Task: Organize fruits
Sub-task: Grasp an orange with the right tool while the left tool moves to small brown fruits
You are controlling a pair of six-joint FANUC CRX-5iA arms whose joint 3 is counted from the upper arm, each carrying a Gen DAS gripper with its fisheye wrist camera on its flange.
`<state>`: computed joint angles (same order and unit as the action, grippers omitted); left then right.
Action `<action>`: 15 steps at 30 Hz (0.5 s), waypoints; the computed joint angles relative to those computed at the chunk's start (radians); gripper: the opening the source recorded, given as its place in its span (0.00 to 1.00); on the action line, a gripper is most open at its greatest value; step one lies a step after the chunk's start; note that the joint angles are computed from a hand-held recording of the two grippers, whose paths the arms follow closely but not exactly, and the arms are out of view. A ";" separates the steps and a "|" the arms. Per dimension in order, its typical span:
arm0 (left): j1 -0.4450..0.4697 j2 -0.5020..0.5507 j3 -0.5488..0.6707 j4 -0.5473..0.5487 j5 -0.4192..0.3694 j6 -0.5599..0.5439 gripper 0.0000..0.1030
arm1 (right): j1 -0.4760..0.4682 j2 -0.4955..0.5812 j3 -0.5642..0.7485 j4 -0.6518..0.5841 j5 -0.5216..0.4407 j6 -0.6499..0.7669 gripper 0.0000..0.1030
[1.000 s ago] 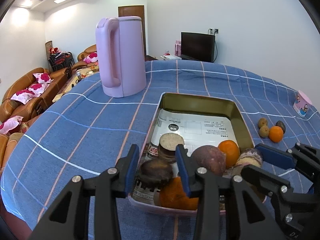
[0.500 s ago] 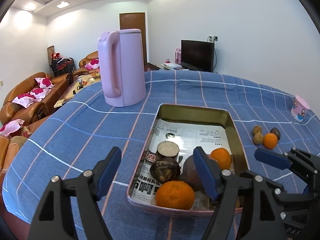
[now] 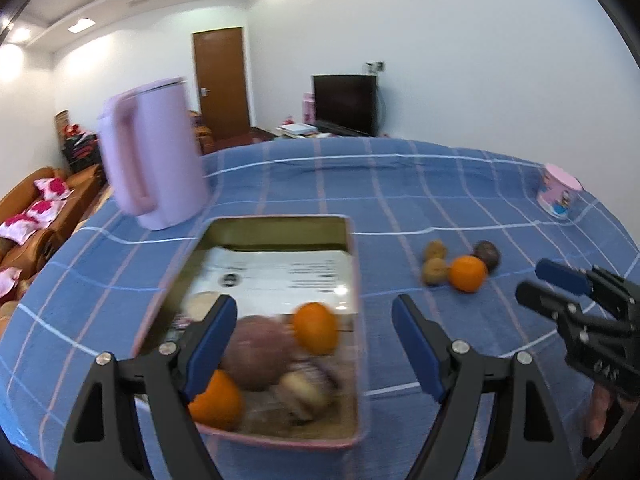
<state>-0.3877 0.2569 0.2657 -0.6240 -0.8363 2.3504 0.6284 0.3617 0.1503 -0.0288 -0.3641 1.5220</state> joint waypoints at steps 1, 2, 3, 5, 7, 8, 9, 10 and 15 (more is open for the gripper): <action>-0.007 0.014 0.017 0.003 -0.006 -0.009 0.80 | -0.007 -0.002 -0.004 0.003 0.003 -0.012 0.46; -0.012 0.028 0.033 0.009 -0.008 -0.023 0.80 | -0.013 -0.004 -0.009 0.012 0.008 -0.026 0.46; -0.017 0.042 0.048 0.012 -0.010 -0.033 0.80 | -0.019 -0.004 -0.013 0.024 0.013 -0.045 0.46; -0.026 0.065 0.080 0.002 -0.028 -0.029 0.80 | -0.027 -0.005 -0.008 0.011 0.006 -0.041 0.46; -0.025 0.077 0.095 0.007 -0.036 -0.029 0.80 | -0.025 0.010 0.010 0.036 -0.011 -0.053 0.46; -0.027 0.083 0.104 0.000 -0.043 -0.024 0.80 | -0.024 0.024 0.029 0.040 -0.026 -0.044 0.46; -0.030 0.092 0.117 -0.011 -0.056 -0.014 0.80 | -0.024 0.042 0.065 0.012 -0.053 -0.002 0.46; -0.028 0.095 0.122 -0.015 -0.062 -0.008 0.80 | -0.024 0.052 0.085 -0.005 -0.071 0.020 0.46; -0.016 0.100 0.133 -0.024 -0.077 0.018 0.80 | -0.018 0.139 0.226 -0.033 -0.173 0.100 0.46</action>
<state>-0.4040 0.3571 0.3983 -0.6484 -0.9132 2.3679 0.6108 0.5009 0.3761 -0.0617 -0.5370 1.6223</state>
